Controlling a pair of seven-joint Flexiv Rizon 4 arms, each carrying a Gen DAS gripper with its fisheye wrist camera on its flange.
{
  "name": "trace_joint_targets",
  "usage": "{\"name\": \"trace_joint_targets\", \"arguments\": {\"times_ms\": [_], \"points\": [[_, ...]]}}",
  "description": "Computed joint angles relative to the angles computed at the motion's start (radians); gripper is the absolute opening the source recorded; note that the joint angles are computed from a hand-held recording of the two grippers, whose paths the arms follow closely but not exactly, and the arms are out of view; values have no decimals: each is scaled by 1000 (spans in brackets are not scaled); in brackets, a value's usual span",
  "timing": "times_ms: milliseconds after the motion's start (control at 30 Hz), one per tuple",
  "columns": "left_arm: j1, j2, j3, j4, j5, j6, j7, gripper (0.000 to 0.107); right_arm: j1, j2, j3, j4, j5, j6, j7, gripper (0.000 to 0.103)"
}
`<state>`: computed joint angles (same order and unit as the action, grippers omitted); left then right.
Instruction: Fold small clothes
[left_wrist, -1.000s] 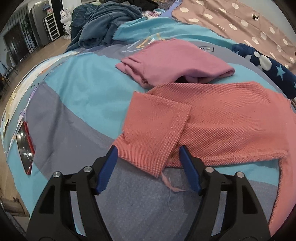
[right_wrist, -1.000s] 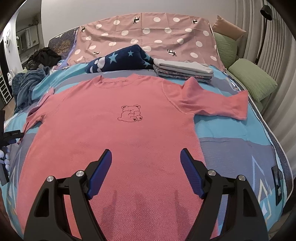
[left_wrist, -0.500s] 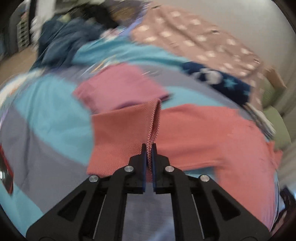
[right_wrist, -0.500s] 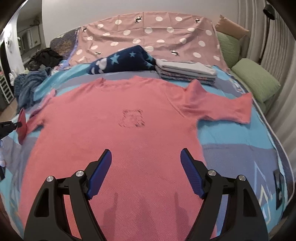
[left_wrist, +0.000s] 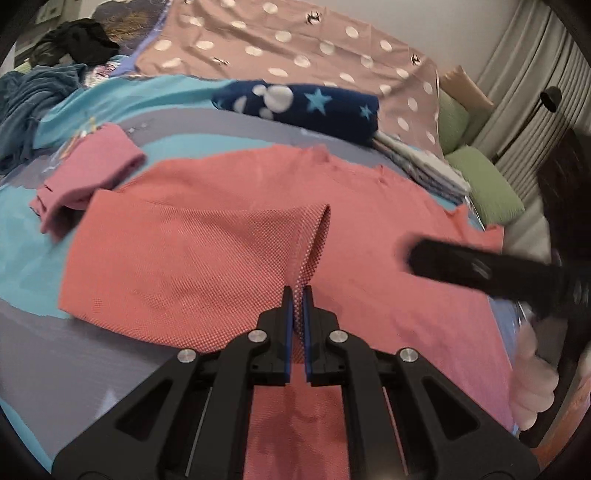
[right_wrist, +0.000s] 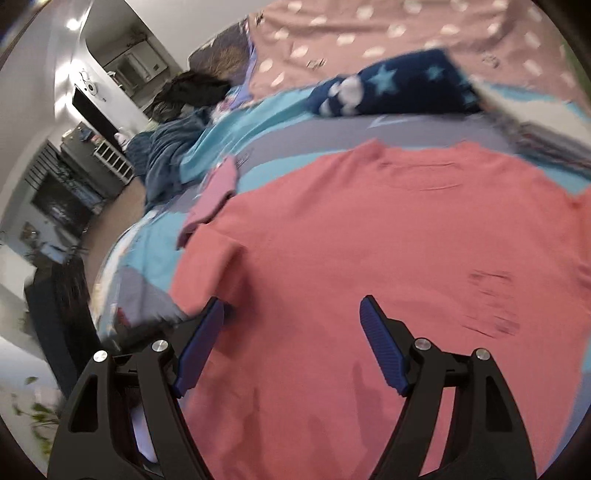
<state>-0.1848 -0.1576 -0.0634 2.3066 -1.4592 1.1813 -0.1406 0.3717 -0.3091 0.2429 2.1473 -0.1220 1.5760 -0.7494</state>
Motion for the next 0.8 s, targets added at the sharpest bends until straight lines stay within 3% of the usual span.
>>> {"name": "trace_joint_targets", "arguments": {"times_ms": [67, 200, 233, 267, 333, 567, 800], "points": [[-5, -5, -5, -2, 4, 4, -12, 5, -68, -48, 87, -71, 45, -59, -45, 78], [-6, -3, -3, -3, 8, 8, -18, 5, -133, -128, 180, -187, 142, -150, -130, 75], [-5, -1, -3, -3, 10, 8, -22, 5, -150, -144, 205, -207, 169, -160, -164, 53], [-5, 0, -2, -5, 14, 9, -26, 5, -184, -161, 247, -238, 198, -189, -219, 21], [-7, 3, -5, -12, 24, 11, -41, 5, -176, -154, 236, -250, 216, -185, -252, 5], [-63, 38, -37, -68, -57, 8, 10, 5, -21, 14, -30, -132, 70, -106, -165, 4], [-125, 4, -71, -138, 0, -32, -56, 5, -48, 121, -136, 27, -65, -41, -84, 4]]}}
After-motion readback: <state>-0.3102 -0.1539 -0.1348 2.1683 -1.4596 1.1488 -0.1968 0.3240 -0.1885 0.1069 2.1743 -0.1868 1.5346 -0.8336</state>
